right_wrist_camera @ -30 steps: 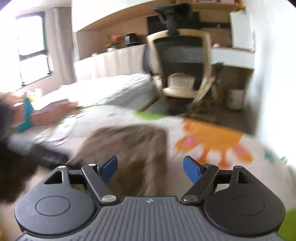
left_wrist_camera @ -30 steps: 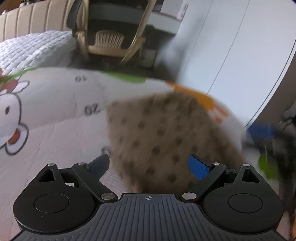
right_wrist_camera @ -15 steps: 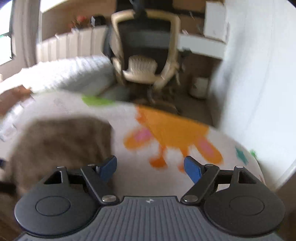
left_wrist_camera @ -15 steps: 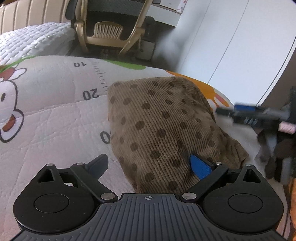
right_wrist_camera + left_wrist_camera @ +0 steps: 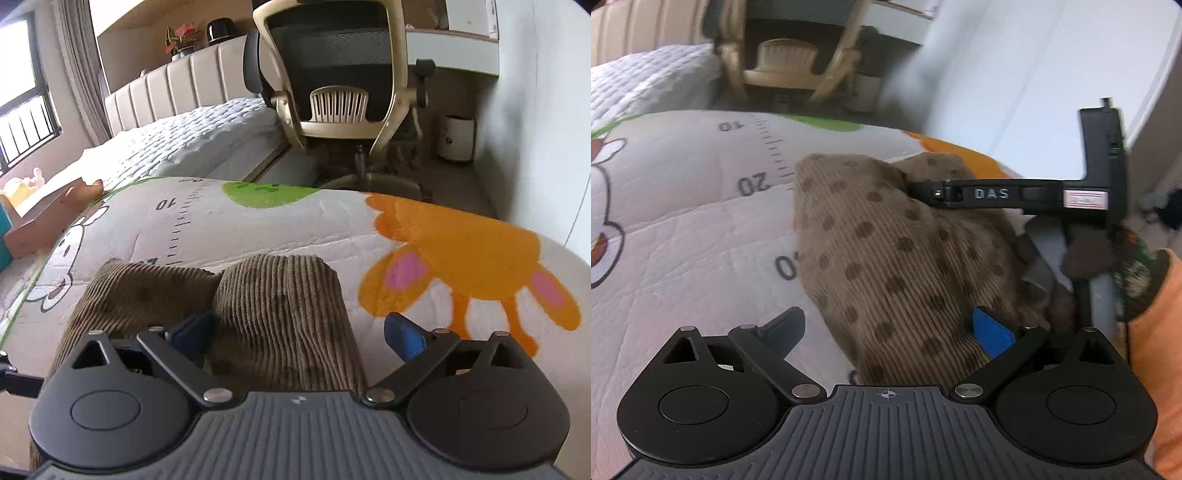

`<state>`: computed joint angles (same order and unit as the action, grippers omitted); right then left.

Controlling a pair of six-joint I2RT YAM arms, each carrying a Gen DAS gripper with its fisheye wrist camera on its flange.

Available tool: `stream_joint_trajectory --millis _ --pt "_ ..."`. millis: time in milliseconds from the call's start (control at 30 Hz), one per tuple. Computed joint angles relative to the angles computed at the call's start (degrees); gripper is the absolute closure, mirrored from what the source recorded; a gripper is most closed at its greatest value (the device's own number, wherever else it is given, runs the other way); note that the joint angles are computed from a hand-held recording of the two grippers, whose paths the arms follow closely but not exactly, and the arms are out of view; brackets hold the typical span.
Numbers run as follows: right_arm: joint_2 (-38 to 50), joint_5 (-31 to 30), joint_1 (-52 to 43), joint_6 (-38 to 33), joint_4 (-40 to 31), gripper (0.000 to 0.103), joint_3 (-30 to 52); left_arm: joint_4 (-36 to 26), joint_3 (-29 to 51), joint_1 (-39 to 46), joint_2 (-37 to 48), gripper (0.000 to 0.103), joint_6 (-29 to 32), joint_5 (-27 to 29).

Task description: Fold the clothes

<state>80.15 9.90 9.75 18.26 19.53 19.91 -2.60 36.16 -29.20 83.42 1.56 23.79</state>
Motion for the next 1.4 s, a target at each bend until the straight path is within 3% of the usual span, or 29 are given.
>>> stream_joint_trajectory --millis 67,200,367,467,567,667,800,1100,1133,1233,1333,1400 --pt "-2.8 4.3 3.1 -1.4 -1.3 0.005 -1.4 -0.4 0.1 3.0 -0.1 0.003 1.0 5.4" --pt "-9.8 11.8 8.0 -2.1 -6.6 0.005 -3.2 3.3 2.3 10.2 5.3 0.003 -7.4 15.5" --pt "-25.9 21.7 15.8 0.3 -20.8 0.006 -7.1 9.2 6.3 11.5 14.4 0.003 -16.0 17.9" --pt "-31.9 24.6 18.9 3.4 -29.2 0.006 -8.8 10.3 7.7 10.0 17.5 0.004 -19.9 21.8" --pt "-32.1 24.8 19.0 5.2 -31.2 0.006 -9.8 11.2 7.7 7.3 13.9 0.003 -23.1 22.8" --pt "-30.8 24.2 18.1 5.2 -30.0 0.006 -10.3 12.2 7.2 6.6 9.5 0.003 -20.2 25.6" --pt "-29.7 24.1 18.5 4.6 -27.2 0.006 -10.9 7.7 6.3 7.8 8.6 0.003 -12.8 21.8" --pt "-31.0 24.5 19.4 5.0 -27.4 0.006 -11.1 4.4 6.4 13.0 14.6 0.004 -12.5 20.6" --pt "-32.8 24.7 20.0 5.7 -29.0 0.006 -11.1 4.5 6.1 12.2 13.9 0.004 -12.0 18.8" --pt "-49.8 21.2 22.0 8.8 -38.4 0.002 -12.1 4.6 5.0 9.0 11.6 0.004 -10.7 12.2" --pt "-68.6 7.6 18.6 11.7 -47.1 0.000 -13.1 5.1 4.1 7.1 10.2 0.003 -10.4 7.8" --pt "-69.9 3.0 18.1 13.8 -46.2 0.000 -14.0 5.4 3.9 6.6 10.1 0.003 -10.2 6.7"
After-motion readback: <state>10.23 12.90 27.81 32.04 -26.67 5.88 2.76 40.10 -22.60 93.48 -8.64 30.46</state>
